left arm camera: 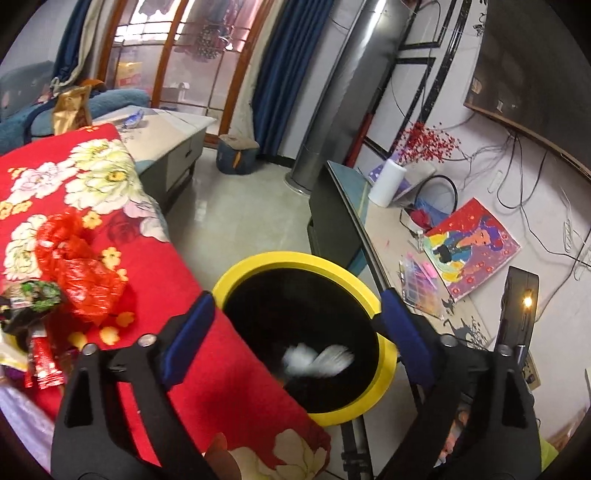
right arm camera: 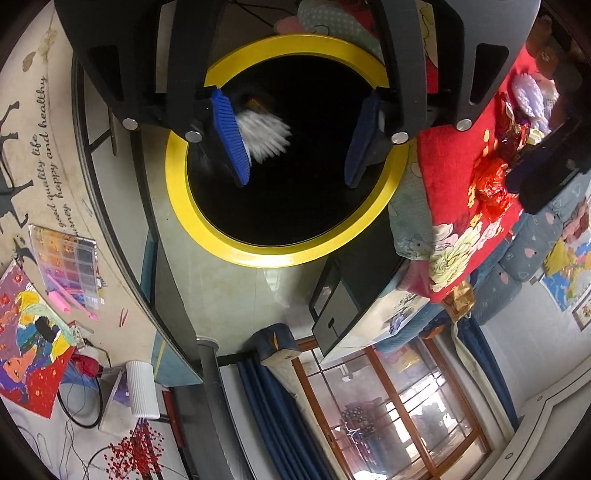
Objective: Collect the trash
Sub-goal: 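Open both tools over the yellow-rimmed bin, dropping the foam net and red can, then move both tools back to the trash pile on the bed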
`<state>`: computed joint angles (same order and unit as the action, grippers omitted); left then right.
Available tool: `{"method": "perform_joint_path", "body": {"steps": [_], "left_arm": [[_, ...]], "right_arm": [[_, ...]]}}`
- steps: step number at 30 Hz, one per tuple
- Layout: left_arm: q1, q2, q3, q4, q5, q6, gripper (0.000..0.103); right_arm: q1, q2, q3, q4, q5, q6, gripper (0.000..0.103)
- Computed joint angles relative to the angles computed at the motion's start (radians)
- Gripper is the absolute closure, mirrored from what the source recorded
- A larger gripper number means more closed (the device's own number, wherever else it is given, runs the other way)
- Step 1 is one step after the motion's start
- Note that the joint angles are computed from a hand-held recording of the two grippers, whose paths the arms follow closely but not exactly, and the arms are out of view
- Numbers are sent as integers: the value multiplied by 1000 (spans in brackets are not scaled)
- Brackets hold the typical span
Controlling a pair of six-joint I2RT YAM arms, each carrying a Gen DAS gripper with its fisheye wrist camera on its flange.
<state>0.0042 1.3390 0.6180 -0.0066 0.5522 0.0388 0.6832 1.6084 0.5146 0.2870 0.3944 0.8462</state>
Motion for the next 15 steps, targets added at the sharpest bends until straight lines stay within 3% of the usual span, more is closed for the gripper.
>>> {"method": "perform_joint_path", "body": {"steps": [6, 15], "left_arm": [[58, -58, -23, -14, 6, 3, 12], [194, -126, -39, -54, 50, 36, 11]], "right_arm": [[54, -25, 30, -33, 57, -13, 46], [135, -40, 103, -100, 116, -37, 45]]}}
